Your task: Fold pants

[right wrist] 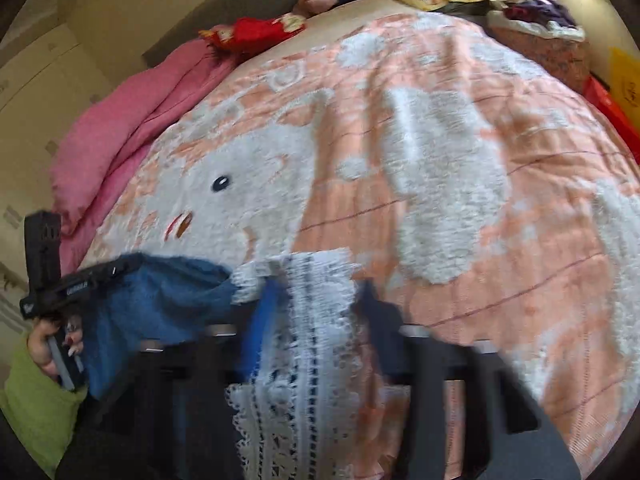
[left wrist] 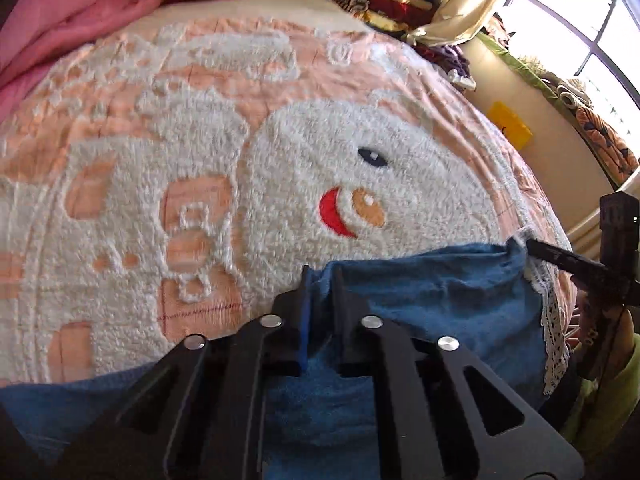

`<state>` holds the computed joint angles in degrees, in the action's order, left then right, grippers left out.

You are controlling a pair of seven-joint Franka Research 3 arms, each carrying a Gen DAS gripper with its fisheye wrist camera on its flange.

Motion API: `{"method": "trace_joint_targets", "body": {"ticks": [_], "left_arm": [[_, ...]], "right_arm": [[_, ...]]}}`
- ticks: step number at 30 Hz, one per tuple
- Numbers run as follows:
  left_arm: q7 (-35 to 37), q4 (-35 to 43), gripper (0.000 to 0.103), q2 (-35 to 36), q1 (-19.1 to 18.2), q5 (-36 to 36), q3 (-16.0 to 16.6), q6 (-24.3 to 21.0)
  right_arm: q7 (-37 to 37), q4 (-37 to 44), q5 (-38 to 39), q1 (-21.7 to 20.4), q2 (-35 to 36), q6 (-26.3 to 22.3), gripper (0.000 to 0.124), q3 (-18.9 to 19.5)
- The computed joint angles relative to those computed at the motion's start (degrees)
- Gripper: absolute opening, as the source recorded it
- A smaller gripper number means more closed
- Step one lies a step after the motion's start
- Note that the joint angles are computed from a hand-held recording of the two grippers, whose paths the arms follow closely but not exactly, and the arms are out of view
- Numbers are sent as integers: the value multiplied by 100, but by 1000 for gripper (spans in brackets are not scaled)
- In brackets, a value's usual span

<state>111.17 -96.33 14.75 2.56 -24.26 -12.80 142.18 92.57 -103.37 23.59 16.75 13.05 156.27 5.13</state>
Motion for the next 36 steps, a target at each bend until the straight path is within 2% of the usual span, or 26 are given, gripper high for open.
{"method": "trace_joint_targets", "body": {"ticks": [3,5,8,9,10,11,13,14,16,17,21,23,26,29,32,33,34,36], "left_arm": [[206,-203,2,-126,28,-195,-41,431],[98,-142,2,-23,4,-110,-1,360],[-49,-80,3,117,3,1,1,201],[-36,-103,4,124,36,-70,-25,214],[2,-131,5,112,75,-150,-51,226],[31,-151,7,96,105,-219,-68,224],[35,-160,9,84,121,-247,-63,181],[-13,-156,9,80,79,-110,-30,150],[-185,-214,4,30,-66,317,53,233],[-286,-227,3,11,-122,490,79,273],[-446,-202,1,-68,-203,807,69,592],[-594,-102,1,-4,-264,1033,101,682],[-933,3,1,178,-355,1437,162,779],[-1156,-19,2,320,-326,1634,148,833],[-1060,-159,4,284,-198,1535,28,1026],[-1030,-161,6,261,-142,1447,-11,1009],[-1036,-184,12,220,-108,1373,-32,1006],[-1017,-307,26,76,-58,1243,-54,1092]], "right_arm": [[178,-369,-141,100,-196,571,18,-43],[206,-542,14,76,-274,818,18,-6],[497,-379,-406,159,-157,475,23,-127],[464,-326,-394,134,-127,429,29,-102],[518,-320,-456,144,-122,428,43,-119],[617,-296,-555,163,-102,387,49,-154],[574,-173,-538,125,-10,211,50,-121],[612,-146,-626,150,12,165,49,-134],[262,-63,-448,64,60,65,19,5],[202,-8,-386,50,76,-64,18,28],[700,-63,-1159,289,-114,276,16,-259],[743,97,-1377,289,-83,277,16,-299],[1164,568,-2194,487,240,-127,16,-529],[1473,781,-2571,571,503,-477,19,-599],[1543,576,-2387,461,470,-246,25,-518],[1640,540,-2478,495,441,-203,35,-564],[1877,453,-2699,581,369,-125,43,-681],[2120,308,-2815,589,255,66,45,-712]]}}
